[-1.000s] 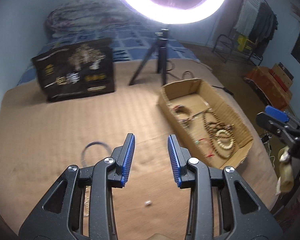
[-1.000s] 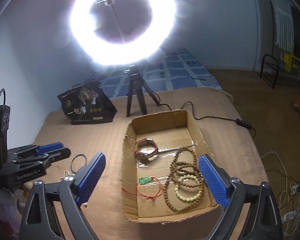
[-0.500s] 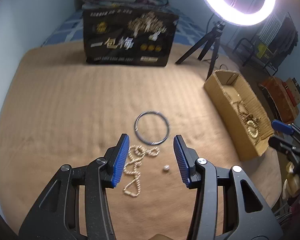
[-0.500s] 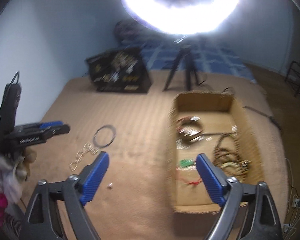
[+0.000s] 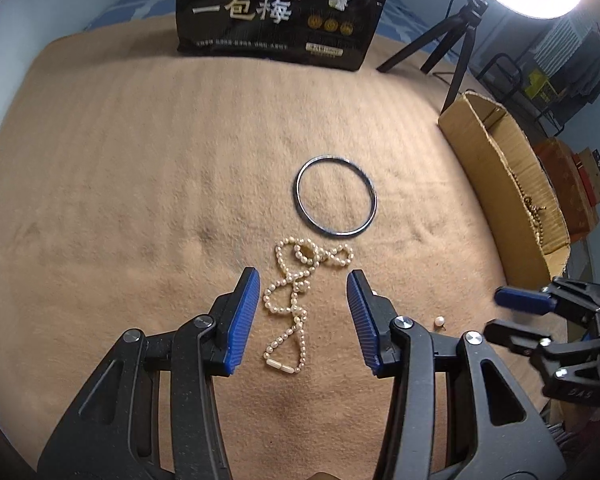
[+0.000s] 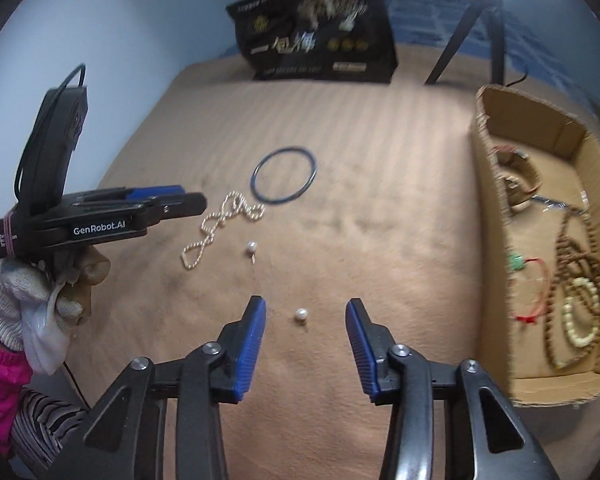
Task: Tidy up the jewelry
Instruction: 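Move both tools back toward the pearl necklace and loose white pearls, then grasp the white pearl necklace with left tool while right tool grasps a loose white pearl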
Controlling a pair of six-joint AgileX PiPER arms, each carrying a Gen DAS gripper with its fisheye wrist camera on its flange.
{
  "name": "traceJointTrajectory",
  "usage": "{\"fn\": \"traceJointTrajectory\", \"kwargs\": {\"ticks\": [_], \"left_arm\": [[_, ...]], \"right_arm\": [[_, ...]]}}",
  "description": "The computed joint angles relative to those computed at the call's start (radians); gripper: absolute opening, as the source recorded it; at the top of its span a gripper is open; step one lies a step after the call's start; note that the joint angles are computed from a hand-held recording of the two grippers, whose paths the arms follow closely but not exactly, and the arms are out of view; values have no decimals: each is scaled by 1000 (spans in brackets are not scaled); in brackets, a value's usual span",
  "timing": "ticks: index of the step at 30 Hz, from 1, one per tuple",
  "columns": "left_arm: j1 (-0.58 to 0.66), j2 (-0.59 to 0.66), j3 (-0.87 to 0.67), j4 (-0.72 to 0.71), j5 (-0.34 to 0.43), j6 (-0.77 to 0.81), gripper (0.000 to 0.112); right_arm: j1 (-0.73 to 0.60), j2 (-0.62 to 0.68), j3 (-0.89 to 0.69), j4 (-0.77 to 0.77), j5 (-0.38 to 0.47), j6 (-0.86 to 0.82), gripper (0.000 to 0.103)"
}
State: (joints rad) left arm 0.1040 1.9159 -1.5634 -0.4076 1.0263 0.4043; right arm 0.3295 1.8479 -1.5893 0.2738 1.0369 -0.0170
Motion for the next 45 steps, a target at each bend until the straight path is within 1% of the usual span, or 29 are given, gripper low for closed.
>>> {"fn": "traceJointTrajectory", "kwargs": {"ticks": [1, 7, 15, 20, 21, 24, 29, 32, 34, 37, 40, 45], "left_arm": [[-1, 5, -1, 0, 3, -2, 43], [-13, 29, -4, 20, 2, -11, 42], [-18, 70, -29, 51, 0, -36, 42], [-40, 89, -33, 81, -17, -45, 42], [-46, 92, -31, 93, -25, -52, 38], [-51, 97, -29, 100, -39, -55, 36], [-61, 109, -34, 112, -58, -68, 27], [-61, 110, -34, 120, -65, -75, 20], [-59, 110, -34, 125, -69, -78, 14], [-49, 107, -28, 122, -74, -74, 7], [-41, 104, -26, 114, -72, -65, 6], [-21, 94, -25, 85, -64, -50, 5]], "right_arm": [[1, 10, -4, 6, 5, -1, 36], [22, 67, -29, -5, 21, 13, 31], [29, 110, -66, -8, 34, 19, 26], [36, 133, -84, -15, 40, 23, 25], [38, 138, -88, -18, 42, 26, 24], [40, 153, -98, -24, 46, 35, 22], [56, 183, -137, -52, 58, 60, 20], [63, 192, -148, -72, 62, 76, 14], [68, 194, -149, -82, 61, 89, 9], [76, 218, -177, -86, 61, 106, 6], [82, 222, -182, -92, 57, 110, 6], [70, 184, -144, -95, 40, 101, 6]]}}
